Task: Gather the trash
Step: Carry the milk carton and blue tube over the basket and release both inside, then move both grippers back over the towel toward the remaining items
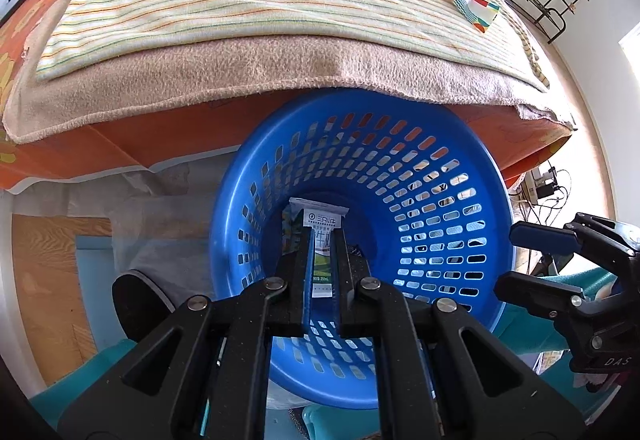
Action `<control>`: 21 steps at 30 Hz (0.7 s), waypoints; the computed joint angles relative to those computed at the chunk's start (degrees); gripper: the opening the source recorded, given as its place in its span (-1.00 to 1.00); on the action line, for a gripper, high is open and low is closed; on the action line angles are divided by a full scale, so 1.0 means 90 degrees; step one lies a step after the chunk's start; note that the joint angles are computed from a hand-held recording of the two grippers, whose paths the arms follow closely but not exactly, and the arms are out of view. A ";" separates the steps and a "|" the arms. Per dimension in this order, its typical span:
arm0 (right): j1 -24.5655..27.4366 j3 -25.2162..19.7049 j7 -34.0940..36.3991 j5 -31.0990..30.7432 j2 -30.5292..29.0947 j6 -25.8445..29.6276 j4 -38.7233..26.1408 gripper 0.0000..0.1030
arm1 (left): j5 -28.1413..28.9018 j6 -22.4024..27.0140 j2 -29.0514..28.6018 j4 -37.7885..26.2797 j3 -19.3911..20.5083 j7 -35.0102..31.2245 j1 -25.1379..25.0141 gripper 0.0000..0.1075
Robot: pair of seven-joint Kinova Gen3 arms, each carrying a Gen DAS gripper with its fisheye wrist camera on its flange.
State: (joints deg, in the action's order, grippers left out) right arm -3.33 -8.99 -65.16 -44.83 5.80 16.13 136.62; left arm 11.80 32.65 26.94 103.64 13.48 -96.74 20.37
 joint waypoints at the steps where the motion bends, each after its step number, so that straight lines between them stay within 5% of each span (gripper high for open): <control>1: -0.0049 0.0026 -0.0106 0.0094 -0.0016 -0.0021 0.0001 0.06 | 0.0003 -0.0006 -0.0007 0.0000 -0.0005 0.0003 -0.0002 -0.91; 6: -0.0188 0.0099 -0.0533 0.0489 -0.0049 -0.0089 -0.0008 0.22 | -0.0112 -0.0081 -0.0079 0.0013 -0.0106 0.0140 0.0096 -0.90; 10: -0.0260 0.0186 -0.0973 0.0934 -0.0063 -0.0022 -0.0077 0.26 | -0.0135 -0.0124 -0.0116 -0.0015 -0.0139 0.0268 0.0086 -0.27; 13: -0.0106 0.0158 -0.0831 0.0778 -0.0131 -0.0017 -0.0066 0.53 | -0.0174 -0.0151 -0.0169 -0.0070 -0.0143 0.0312 0.0074 -0.26; 21: -0.0108 0.0409 -0.0940 0.0970 -0.0359 0.0026 -0.0206 0.65 | -0.0239 0.0175 -0.0139 -0.0646 -0.0174 0.0417 0.0045 -0.25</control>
State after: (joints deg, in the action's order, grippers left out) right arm -4.30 -5.31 -73.62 -36.10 2.57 16.37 134.77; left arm 9.64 34.22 25.69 97.83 11.92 -92.98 20.78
